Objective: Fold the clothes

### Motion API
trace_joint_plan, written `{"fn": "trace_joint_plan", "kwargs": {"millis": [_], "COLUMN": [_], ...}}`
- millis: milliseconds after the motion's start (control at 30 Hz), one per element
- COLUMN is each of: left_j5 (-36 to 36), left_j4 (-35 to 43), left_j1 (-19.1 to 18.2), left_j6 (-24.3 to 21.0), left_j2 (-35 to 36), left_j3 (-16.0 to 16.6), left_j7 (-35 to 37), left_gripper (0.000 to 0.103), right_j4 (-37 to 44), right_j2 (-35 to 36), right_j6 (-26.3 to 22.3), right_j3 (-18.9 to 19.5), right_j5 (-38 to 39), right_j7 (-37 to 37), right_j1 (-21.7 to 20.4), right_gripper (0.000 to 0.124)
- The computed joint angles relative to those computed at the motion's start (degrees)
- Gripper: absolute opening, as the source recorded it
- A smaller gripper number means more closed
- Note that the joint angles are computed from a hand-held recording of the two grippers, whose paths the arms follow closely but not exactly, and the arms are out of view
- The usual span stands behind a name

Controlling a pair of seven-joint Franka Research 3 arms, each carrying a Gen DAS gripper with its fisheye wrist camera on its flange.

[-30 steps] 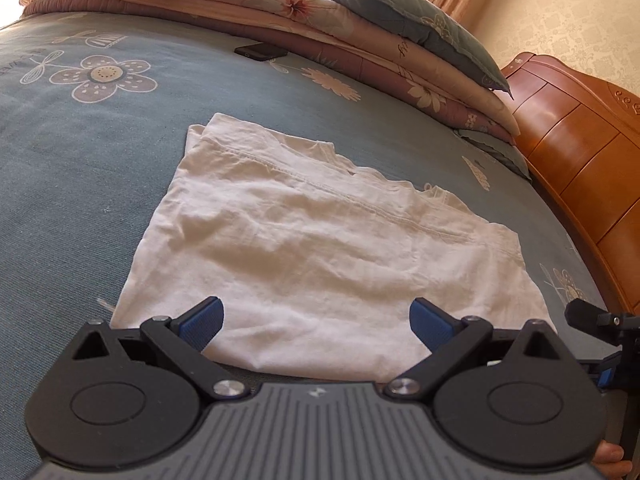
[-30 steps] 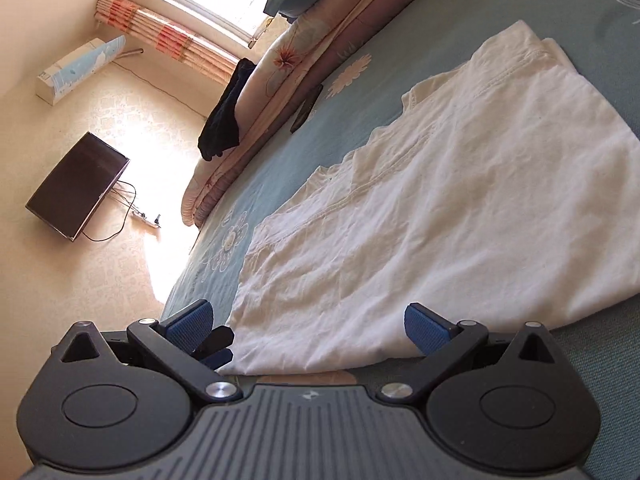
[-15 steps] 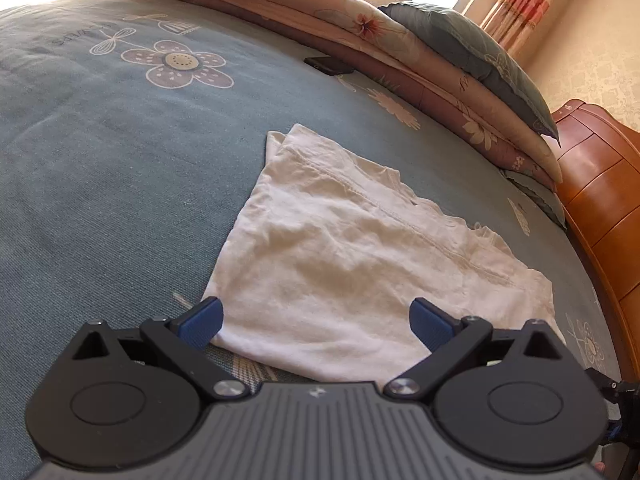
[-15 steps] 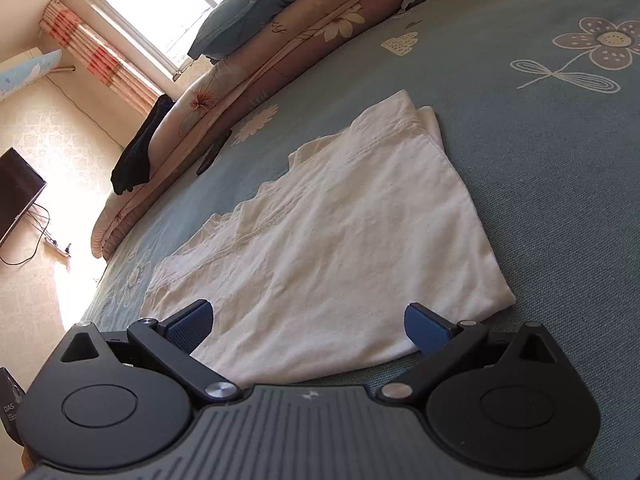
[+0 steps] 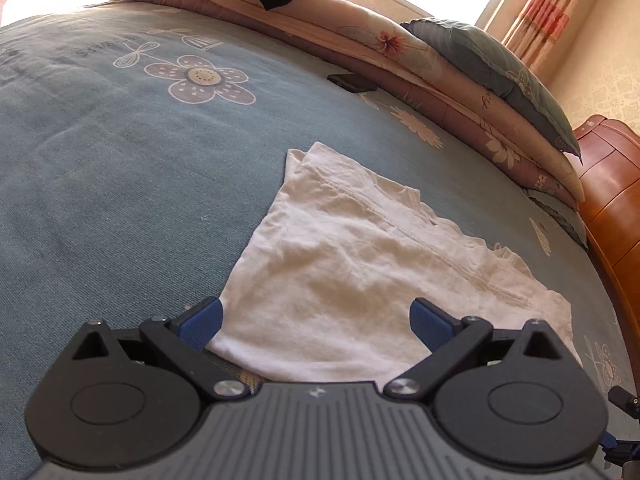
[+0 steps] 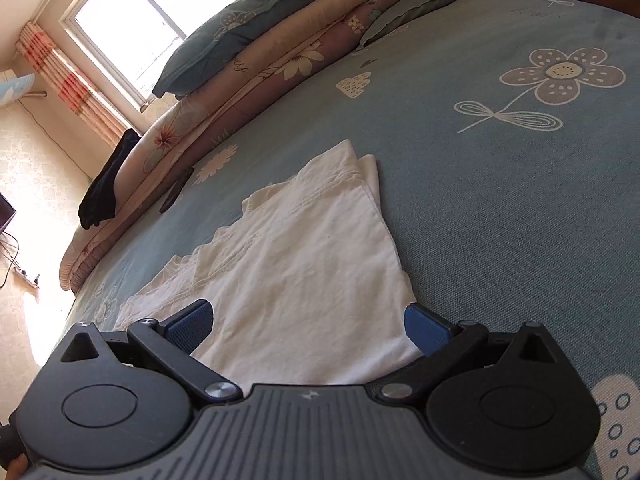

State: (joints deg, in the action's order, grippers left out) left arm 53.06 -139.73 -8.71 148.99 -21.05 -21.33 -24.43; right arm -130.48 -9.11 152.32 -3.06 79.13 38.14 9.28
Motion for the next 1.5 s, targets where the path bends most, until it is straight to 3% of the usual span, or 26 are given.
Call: {"fn": "trace_joint_plan", "kwargs": {"millis": [167,233,333,467,567,667,833,1000,1100,1200,1267,1300,1400,1500], "left_j5": [0.00,-0.22,0.08,-0.68,-0.56,-0.42,0.10,0.54,0.79,0.77,0.74,0.76,1.59,1.00], "left_j4": [1.20,1.99,2.48,3.32,3.33,3.19,3.44,3.25,3.47,3.87,4.35,4.59,5.07,5.27], "left_j1": [-0.12,0.13,0.16,-0.58,-0.74,-0.61,-0.46,-0.50,-0.63,-0.88,-1.15,-1.32,-1.71,-2.35], "left_j6": [4.38,3.88,4.43,2.49,3.52,4.78,4.21,4.40,4.14,3.65,1.94,1.08,-1.84,-3.40], "left_j2": [2.18,2.89,3.60,4.53,4.95,5.32,5.55,5.25,5.35,5.65,5.76,5.82,5.64,5.59], "left_j3": [0.97,0.67,0.94,0.96,1.56,1.97,1.81,1.71,1.56,1.52,1.26,1.16,0.80,1.09], "left_j7": [2.54,2.04,2.55,4.69,5.27,5.55,5.39,4.87,4.97,5.59,6.11,6.36,6.33,6.60], "left_gripper": [0.099,0.099,0.099,0.099,0.099,0.099,0.099,0.099,0.099,0.099,0.099,0.099,0.099,0.099], "right_j4": [1.03,3.52,11.09,25.70,34.77,41.77,47.79,43.02,39.85,39.31,37.89,37.03,35.74,34.05], "right_j2": [-0.73,1.03,7.19,19.37,27.44,34.06,39.40,34.53,31.96,32.37,32.14,31.78,29.15,26.48], "right_j6": [-5.48,-3.64,-1.86,-8.36,-10.87,-9.54,-7.23,-3.59,-6.81,-6.20,0.49,2.49,-0.67,-1.84], "right_j3": [-1.27,-0.42,0.91,2.52,4.30,4.64,8.32,9.71,10.48,8.74,3.96,3.45,9.72,10.27], "right_j5": [9.28,10.63,5.04,-1.97,-6.81,-15.01,-16.46,-22.31,-22.08,-26.67,-37.54,-40.48,-33.91,-35.90], "right_j7": [-9.41,-10.26,-3.54,4.95,10.19,17.12,16.78,18.30,15.96,18.02,29.17,32.20,23.36,19.04], "right_j1": [-0.20,-0.27,-0.50,-2.57,-3.99,-3.57,-6.09,-6.88,-8.96,-7.71,-2.39,-1.61,-6.41,-4.32], "right_gripper": [0.103,0.103,0.103,0.103,0.103,0.103,0.103,0.103,0.103,0.103,0.103,0.103,0.103,0.103]}}
